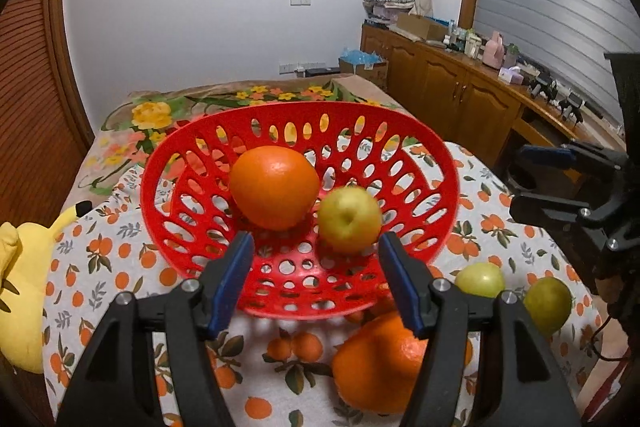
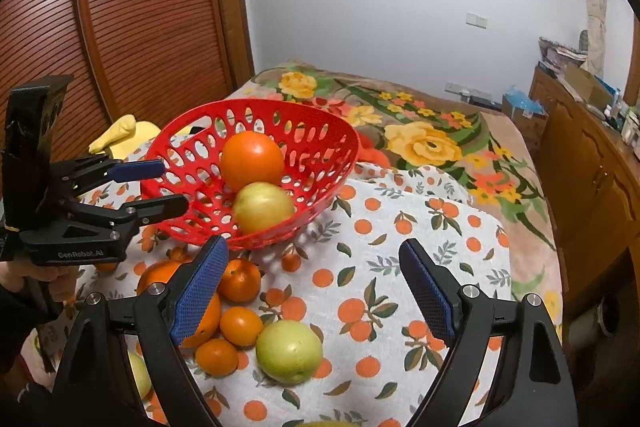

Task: Organize fruits
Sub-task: 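Lower the yellow pomelo into the red basket and open the left gripper, then grasp the yellow-green pomelo with the right gripper while the left moves to the green apple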

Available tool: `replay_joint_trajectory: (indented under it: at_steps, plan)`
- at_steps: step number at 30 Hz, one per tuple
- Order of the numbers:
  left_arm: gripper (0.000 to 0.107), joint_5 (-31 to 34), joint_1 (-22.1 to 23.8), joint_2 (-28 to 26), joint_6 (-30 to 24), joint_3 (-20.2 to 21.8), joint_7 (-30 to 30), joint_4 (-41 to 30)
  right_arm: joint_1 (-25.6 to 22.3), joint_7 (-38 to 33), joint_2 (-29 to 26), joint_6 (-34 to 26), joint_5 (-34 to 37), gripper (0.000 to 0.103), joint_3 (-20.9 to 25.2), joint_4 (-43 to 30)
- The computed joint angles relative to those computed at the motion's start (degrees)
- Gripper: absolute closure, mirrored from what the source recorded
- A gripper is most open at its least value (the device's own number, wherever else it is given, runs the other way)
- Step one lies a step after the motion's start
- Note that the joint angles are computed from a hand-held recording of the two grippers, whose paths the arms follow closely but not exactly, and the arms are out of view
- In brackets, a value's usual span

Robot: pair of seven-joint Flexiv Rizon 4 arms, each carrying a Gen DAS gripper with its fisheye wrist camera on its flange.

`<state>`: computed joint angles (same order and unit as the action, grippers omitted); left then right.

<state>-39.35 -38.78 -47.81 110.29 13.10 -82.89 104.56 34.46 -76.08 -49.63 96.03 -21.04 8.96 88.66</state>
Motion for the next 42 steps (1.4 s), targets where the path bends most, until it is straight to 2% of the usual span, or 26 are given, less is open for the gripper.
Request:
replay_joint_trajectory:
  at_steps: [5, 8, 14, 18, 26, 30, 34, 42]
  plan:
    - [0.038, -1.33, -1.76, 1.44, 3.76, -0.60, 0.02, 3.24, 3.90, 2.03, 2.26, 6.29, 3.34, 0.014, -5.59, 5.74]
    - [0.036, -2.48, -2.17, 2.62, 6.52, -2.46, 0.84, 5.53, 6.54, 2.37, 3.17, 9.50, 5.87, 0.014, -8.96, 8.88]
    - [0.032, -6.76, -2.79, 4.35, 11.28, -6.97, 3.14, 9.52, 8.75, 1.68, 4.47, 13.26, 10.54, 0.014, -11.13, 14.17]
    - [0.031, -12.66, -5.04, 4.48, 13.35, -8.85, 5.99, 10.84, 10.40, -0.15, 5.37, 16.32, 13.73, 0.012, -12.28, 17.56]
    - [0.029, -16.48, -4.33, 4.43, 18.27, -15.38, 7.24, 12.94, 10.58, -3.43, 5.67, 20.34, 18.50, 0.012, -10.71, 21.67]
    - [0.029, -15.58, -2.95, 3.97, 18.93, -17.95, 5.98, 13.52, 10.23, -4.19, 4.99, 20.77, 19.58, 0.012, -9.97, 22.38]
    - [0.029, -15.42, -3.17, 3.13, 18.82, -18.55, 5.66, 13.32, 9.78, -4.43, 4.19, 21.29, 20.41, 0.012, -9.51, 22.61]
    - [0.029, -12.48, -2.32, 2.16, 17.87, -18.98, 2.29, 14.30, 7.03, -2.91, 2.65, 19.56, 18.44, 0.020, -6.86, 21.87]
